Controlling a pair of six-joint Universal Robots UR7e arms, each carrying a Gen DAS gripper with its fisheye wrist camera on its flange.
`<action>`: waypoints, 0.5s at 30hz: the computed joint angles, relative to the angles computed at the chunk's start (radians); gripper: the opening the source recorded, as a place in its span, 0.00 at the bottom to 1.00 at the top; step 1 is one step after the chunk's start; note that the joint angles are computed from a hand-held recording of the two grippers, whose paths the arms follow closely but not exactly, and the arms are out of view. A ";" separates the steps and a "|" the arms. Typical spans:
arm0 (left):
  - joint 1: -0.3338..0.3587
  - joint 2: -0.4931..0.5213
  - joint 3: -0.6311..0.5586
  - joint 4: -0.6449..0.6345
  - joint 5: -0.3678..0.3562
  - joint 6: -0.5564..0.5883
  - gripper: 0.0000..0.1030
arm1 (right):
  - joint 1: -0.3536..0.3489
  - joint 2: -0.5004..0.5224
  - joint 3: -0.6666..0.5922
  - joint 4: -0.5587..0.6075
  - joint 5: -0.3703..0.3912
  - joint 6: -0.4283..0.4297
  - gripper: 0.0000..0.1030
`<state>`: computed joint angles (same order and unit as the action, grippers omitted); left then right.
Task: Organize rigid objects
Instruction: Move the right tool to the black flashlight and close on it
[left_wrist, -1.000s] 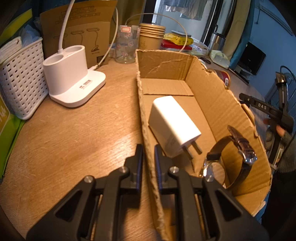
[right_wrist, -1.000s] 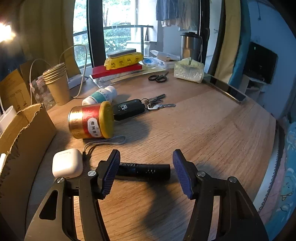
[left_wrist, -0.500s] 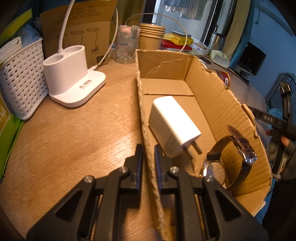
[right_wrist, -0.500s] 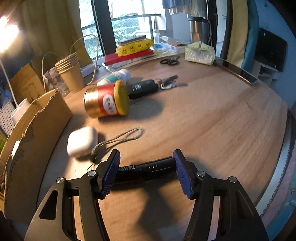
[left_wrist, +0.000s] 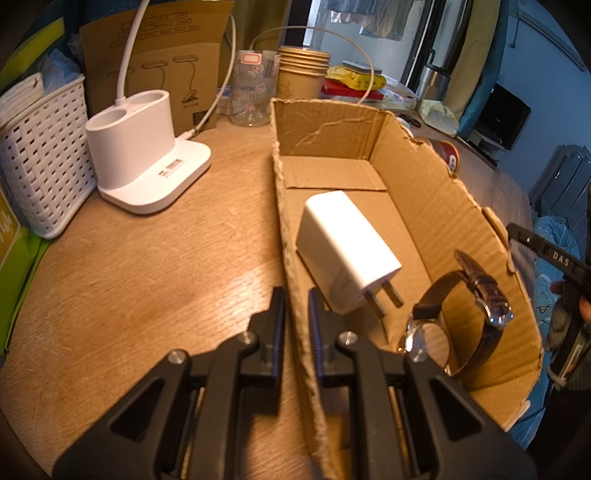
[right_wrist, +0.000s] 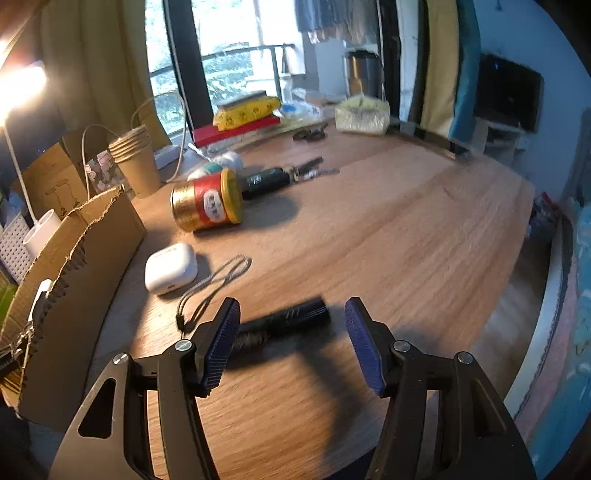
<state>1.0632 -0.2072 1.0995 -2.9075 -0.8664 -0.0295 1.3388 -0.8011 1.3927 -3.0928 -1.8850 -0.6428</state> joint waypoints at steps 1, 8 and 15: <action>0.000 0.000 0.000 0.000 0.000 0.000 0.13 | 0.002 0.005 -0.001 0.001 -0.012 0.001 0.60; 0.000 0.000 0.000 0.000 0.000 0.000 0.13 | 0.009 0.041 -0.043 0.003 -0.005 0.067 0.60; 0.000 0.000 0.000 0.000 0.000 0.000 0.13 | 0.024 0.083 -0.102 0.027 -0.036 0.053 0.60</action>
